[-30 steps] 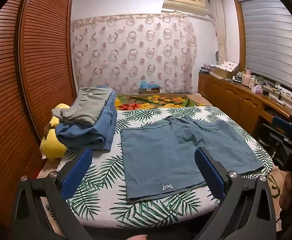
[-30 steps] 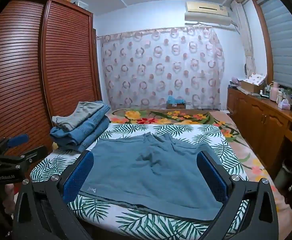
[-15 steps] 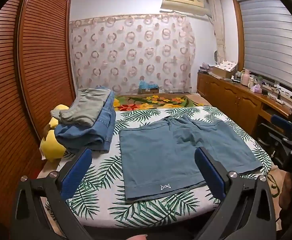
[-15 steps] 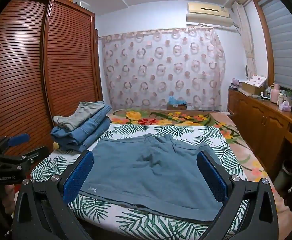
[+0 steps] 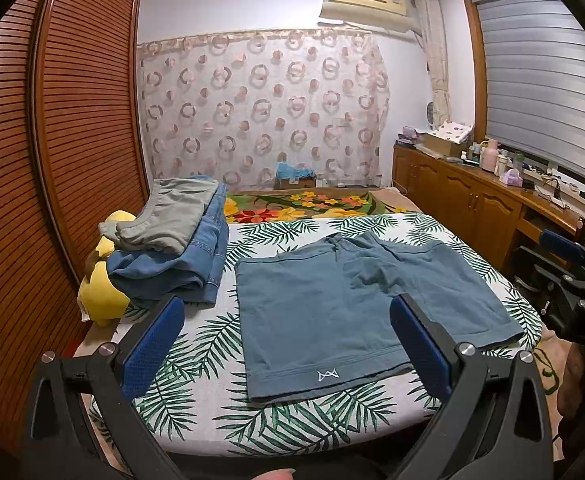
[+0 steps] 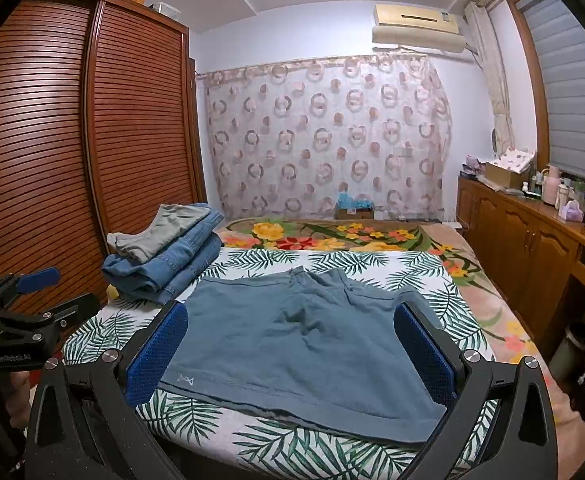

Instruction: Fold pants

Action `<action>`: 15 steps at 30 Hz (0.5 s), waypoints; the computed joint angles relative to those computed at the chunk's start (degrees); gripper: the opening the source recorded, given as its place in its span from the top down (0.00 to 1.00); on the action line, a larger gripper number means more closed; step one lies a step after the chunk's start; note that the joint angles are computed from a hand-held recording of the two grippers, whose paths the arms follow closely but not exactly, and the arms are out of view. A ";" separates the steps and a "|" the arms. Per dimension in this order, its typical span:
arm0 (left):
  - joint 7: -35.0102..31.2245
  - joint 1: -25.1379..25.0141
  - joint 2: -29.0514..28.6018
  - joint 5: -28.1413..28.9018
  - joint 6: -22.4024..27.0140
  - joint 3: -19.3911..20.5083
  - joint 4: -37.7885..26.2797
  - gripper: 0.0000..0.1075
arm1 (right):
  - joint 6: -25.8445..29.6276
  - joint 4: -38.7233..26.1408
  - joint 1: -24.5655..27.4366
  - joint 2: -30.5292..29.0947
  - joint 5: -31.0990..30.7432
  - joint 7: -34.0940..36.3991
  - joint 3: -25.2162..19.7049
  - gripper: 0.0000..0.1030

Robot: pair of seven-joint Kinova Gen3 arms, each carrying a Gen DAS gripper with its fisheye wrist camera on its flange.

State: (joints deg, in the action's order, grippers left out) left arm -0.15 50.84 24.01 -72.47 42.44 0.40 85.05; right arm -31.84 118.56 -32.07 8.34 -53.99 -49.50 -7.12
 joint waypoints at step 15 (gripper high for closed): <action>-1.40 0.58 0.31 1.04 0.42 -0.29 -1.32 0.04 | -0.23 -0.08 -0.22 0.15 -0.50 0.59 -0.10 0.00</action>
